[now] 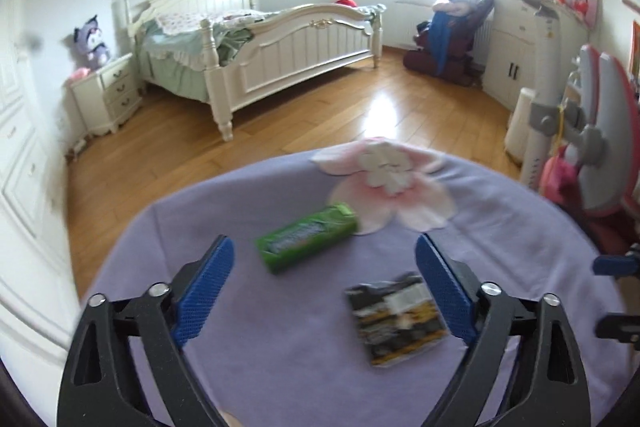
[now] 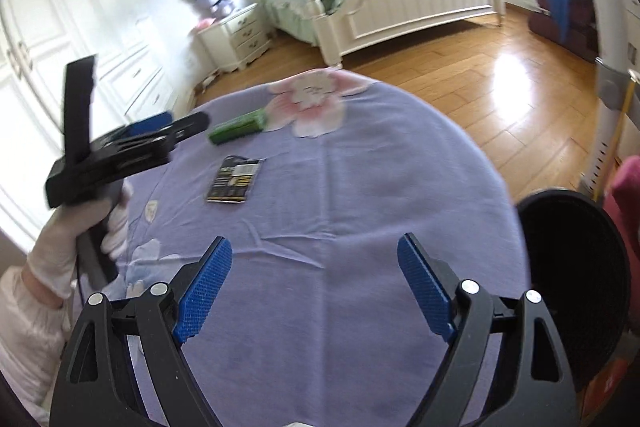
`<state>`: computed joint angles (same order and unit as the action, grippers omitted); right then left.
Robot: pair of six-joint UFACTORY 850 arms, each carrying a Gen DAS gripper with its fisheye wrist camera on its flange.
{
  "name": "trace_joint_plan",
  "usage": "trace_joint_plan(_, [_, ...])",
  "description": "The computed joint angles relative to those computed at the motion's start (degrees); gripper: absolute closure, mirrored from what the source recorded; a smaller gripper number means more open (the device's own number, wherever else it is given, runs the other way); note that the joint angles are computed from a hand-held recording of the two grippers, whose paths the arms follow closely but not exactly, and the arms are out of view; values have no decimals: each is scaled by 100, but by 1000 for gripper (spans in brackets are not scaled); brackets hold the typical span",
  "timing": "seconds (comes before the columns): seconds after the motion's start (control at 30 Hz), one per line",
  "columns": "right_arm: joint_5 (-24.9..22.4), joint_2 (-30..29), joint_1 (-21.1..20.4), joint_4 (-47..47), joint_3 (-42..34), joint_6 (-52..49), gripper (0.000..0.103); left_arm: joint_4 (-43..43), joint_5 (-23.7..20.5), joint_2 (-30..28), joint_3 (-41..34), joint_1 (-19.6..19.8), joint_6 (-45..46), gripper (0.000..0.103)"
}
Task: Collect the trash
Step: 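Grasp the green Doublemint pack with the left tool while the right tool grasps the battery card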
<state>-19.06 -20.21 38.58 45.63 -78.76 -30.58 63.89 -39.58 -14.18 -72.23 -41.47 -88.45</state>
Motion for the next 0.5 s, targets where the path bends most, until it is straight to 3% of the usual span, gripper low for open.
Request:
trace_joint_plan(0.3, [-853,-1041,495,-1544,-1478,1137,19,-377,440,-424,-278,459,2068,22])
trace_joint_plan(0.47, [-1194,-1550,677,-2403,-2230,1726,19,-1259,542,-752,-623,686,3194,45])
trace_joint_plan(0.5, [-1244,-1630,699,-2453,-2348,1769,19,-1331,645,-727,-600,754,3175,56])
